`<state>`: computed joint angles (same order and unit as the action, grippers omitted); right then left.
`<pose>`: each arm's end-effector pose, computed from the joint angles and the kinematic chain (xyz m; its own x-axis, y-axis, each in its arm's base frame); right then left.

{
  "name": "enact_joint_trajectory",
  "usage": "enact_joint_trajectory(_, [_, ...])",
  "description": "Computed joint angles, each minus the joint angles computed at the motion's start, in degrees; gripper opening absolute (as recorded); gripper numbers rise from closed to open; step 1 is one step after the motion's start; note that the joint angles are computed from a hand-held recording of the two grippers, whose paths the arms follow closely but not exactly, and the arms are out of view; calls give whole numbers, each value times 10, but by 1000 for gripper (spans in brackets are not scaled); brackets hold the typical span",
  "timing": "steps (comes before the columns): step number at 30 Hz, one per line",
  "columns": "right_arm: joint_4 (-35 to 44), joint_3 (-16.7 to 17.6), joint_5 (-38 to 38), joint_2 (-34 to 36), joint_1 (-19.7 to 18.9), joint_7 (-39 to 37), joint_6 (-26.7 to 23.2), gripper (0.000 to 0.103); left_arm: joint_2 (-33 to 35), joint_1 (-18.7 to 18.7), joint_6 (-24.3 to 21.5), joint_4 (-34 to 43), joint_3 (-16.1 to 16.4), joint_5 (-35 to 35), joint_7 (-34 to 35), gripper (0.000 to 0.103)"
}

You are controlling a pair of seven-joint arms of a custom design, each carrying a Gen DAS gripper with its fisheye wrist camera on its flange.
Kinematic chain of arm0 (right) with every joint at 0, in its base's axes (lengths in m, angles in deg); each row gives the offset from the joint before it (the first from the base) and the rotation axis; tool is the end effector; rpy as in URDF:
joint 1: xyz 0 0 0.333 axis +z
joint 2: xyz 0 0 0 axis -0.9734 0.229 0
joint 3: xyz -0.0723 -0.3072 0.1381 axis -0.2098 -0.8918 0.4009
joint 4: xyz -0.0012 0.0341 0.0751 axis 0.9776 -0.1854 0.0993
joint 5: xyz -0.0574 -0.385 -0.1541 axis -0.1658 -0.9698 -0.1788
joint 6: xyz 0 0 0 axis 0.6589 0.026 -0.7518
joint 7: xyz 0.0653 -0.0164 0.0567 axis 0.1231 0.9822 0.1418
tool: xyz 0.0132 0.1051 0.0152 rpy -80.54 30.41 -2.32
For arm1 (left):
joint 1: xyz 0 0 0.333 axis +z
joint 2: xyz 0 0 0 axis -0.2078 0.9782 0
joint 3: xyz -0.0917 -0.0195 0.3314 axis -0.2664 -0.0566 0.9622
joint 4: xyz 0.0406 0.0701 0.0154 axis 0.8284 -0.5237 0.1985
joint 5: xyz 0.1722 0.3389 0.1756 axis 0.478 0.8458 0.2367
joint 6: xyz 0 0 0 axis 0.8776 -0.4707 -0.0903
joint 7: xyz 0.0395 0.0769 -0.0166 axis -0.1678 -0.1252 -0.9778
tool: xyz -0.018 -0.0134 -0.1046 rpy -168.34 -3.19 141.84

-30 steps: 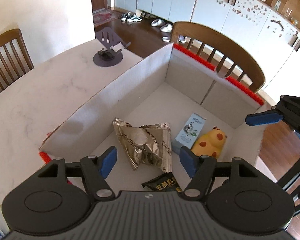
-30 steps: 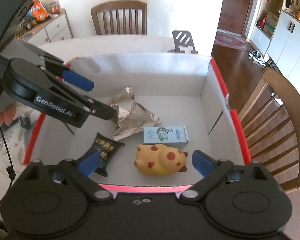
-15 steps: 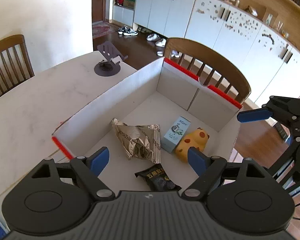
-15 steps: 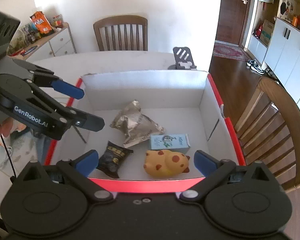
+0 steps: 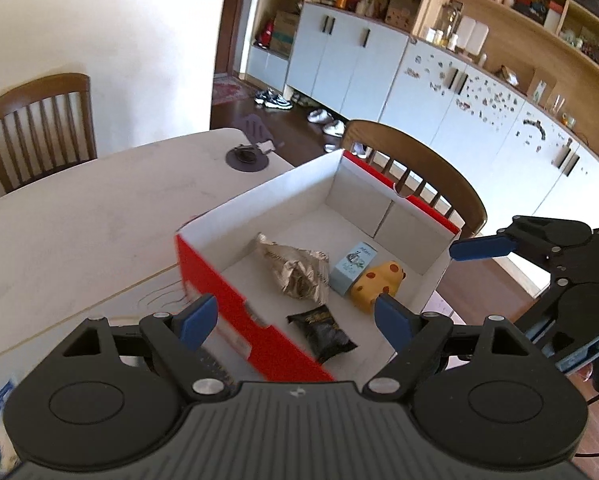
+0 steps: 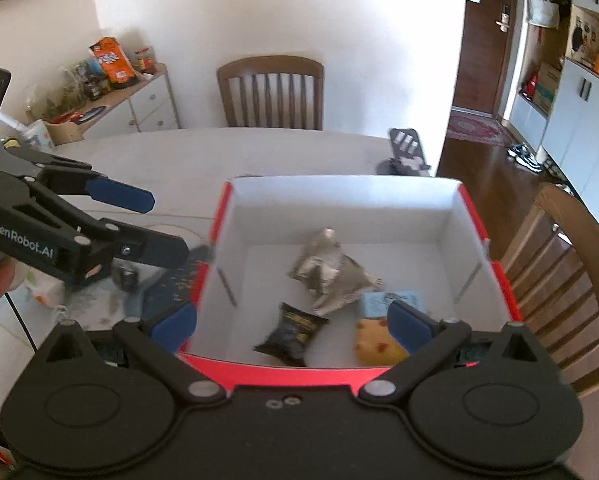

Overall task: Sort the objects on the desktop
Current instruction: 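Open the right gripper to release the yellow toy and withdraw both grippers, then move the left gripper to the white printed bag while the right gripper approaches the black-filled clear bag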

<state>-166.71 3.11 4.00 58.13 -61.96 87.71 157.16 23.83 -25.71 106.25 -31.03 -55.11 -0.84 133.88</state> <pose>0.4821 0.2457 0.4607 -0.0764 -0.9955 0.0555 -0.7273 0.0176 -0.6861 0.5932 -0.2574 0.4746 -0.1041 -0.9661 0.2363 -0.7294 -0.0873 -0.6785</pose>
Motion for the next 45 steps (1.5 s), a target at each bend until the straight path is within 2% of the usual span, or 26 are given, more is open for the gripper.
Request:
enact_joint_trajectory(3, [18, 6, -3, 16, 9, 4, -5, 102, -30, -2, 15, -38, 11, 27, -31, 86])
enact_joint_trajectory(9, [58, 4, -10, 56, 38, 20, -15, 102, -90, 30, 38, -111, -1, 70, -75, 86])
enact_joint_trajectory(13, [84, -3, -15, 83, 61, 34, -23, 102, -126, 65, 48, -157, -23, 85, -87, 95])
enact_joint_trajectory(19, [122, -15, -13, 122, 96, 47, -40, 102, -173, 97, 67, -222, -44, 43, -66, 98])
enact_joint_trajectory(22, [139, -21, -13, 138, 112, 57, -46, 102, -198, 131, 78, -254, -70, 43, -74, 101])
enact_joint_trajectory(26, [163, -29, -9, 161, 130, 62, -56, 102, -227, 159, 91, -295, -87, 23, -69, 101])
enact_joint_trajectory(30, [187, -38, -4, 183, 147, 64, -68, 102, -260, 200, 105, -333, -119, 7, -68, 102])
enact_joint_trajectory(32, [197, -42, -1, 192, 153, 63, -71, 102, -271, 194, 106, -350, -110, -9, -55, 102])
enact_joint_trajectory(36, [215, -50, 4, 209, 165, 64, -76, 102, -297, 212, 100, -377, -124, -26, -43, 103])
enact_joint_trajectory(45, [249, -64, 19, 243, 184, 61, -81, 102, -334, 223, 102, -434, -116, -67, -25, 103])
